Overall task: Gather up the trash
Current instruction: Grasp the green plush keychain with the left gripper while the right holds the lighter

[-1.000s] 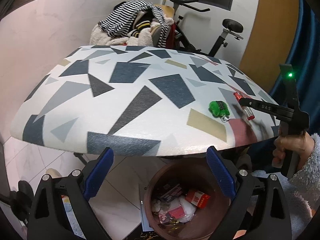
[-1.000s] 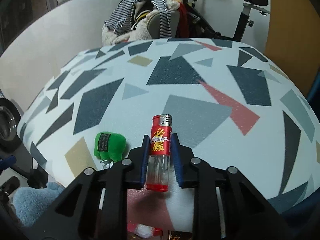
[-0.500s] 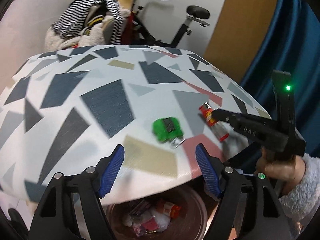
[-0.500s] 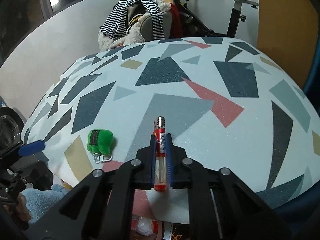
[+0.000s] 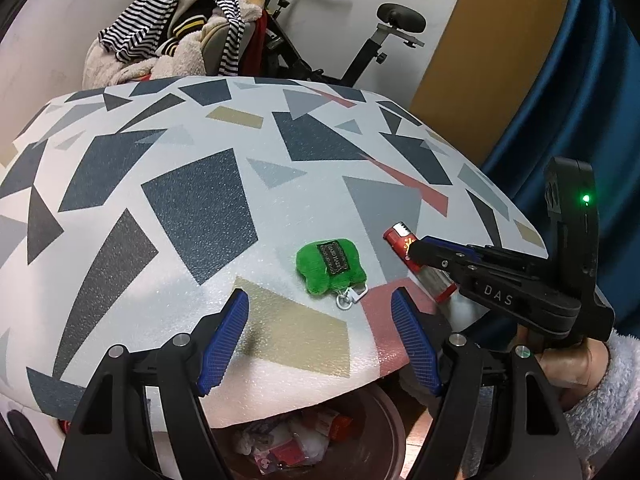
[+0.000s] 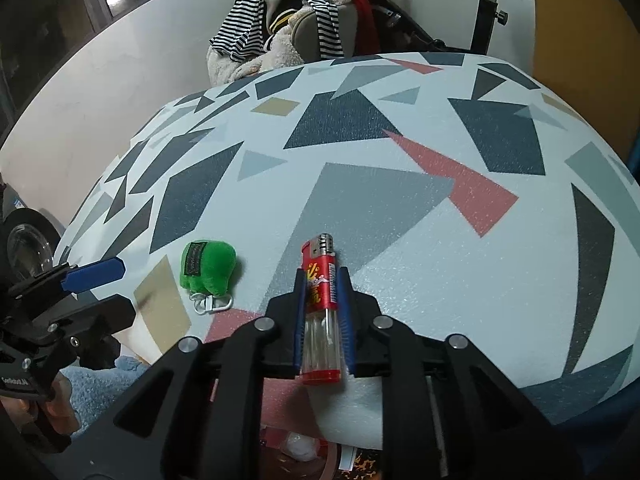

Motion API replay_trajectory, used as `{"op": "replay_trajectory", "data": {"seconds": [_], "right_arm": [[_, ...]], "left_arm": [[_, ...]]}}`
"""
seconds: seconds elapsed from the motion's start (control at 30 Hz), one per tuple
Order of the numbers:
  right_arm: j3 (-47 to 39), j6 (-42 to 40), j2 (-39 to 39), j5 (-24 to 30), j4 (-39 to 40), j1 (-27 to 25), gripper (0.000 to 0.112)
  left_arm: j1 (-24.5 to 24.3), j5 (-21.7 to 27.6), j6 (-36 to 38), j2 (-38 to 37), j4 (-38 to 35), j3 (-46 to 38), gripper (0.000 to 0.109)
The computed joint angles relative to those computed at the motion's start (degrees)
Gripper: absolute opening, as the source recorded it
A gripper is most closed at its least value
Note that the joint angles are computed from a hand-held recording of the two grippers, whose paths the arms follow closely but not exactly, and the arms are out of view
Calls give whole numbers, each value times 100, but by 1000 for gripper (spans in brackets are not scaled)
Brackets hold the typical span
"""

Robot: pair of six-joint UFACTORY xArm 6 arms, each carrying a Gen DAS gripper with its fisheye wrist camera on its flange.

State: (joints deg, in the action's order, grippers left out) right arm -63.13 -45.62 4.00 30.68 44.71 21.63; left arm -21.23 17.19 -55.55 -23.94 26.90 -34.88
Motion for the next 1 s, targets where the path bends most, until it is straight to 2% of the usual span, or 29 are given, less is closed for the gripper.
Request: {"op": "replay_trajectory", "data": {"seconds": [0.1, 0.43, 0.6, 1.0], "right_arm": [[-30, 131, 49, 45, -151, 18, 26], [152, -119, 46, -608, -549, 268, 25], [153, -697, -51, -533, 494, 121, 25], [172, -822, -288, -412, 788, -75, 25]], "left_arm": [[29, -41, 28, 32, -41, 2, 72], [34, -36, 183, 255, -222, -143, 72], [40, -52, 418, 580, -453, -370, 69], [-33, 335, 476, 1445, -262, -1154, 65]]}}
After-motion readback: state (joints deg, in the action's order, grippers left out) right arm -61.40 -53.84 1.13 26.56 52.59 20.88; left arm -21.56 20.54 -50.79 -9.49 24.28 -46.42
